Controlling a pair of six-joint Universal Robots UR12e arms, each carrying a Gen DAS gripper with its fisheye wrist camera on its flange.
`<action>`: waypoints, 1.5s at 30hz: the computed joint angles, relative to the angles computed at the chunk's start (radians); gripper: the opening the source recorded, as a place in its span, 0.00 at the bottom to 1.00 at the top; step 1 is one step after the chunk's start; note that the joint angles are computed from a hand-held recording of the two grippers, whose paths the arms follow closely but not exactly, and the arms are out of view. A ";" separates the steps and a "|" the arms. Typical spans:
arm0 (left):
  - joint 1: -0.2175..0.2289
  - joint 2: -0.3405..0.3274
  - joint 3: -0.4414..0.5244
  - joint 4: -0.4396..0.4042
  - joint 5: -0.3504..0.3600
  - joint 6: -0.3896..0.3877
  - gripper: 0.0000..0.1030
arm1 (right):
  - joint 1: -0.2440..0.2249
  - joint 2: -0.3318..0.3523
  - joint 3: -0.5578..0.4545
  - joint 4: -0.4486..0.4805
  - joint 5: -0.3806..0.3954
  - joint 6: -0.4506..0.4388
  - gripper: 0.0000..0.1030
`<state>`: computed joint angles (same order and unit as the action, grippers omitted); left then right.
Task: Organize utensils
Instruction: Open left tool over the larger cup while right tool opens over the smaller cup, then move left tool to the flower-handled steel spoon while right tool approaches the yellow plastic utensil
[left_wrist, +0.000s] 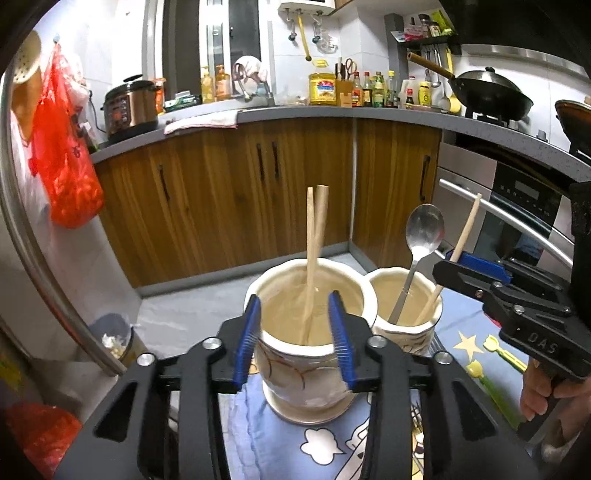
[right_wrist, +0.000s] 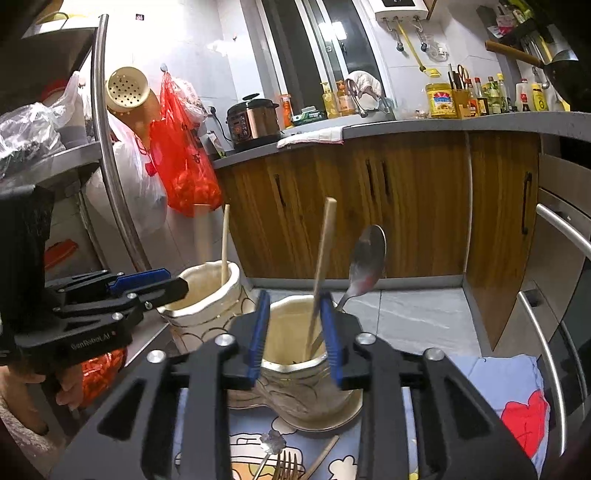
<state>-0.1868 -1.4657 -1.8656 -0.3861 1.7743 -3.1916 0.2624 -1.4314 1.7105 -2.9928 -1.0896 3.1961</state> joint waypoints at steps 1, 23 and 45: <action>-0.002 0.001 0.001 -0.001 0.009 -0.004 0.48 | -0.001 -0.002 0.000 0.000 0.001 0.002 0.30; -0.104 0.076 -0.067 -0.156 0.097 -0.077 0.87 | -0.114 -0.192 0.164 0.221 -0.063 -0.050 0.95; -0.126 0.043 -0.127 -0.243 0.033 -0.172 0.88 | -0.139 -0.209 0.226 0.411 -0.168 -0.104 0.95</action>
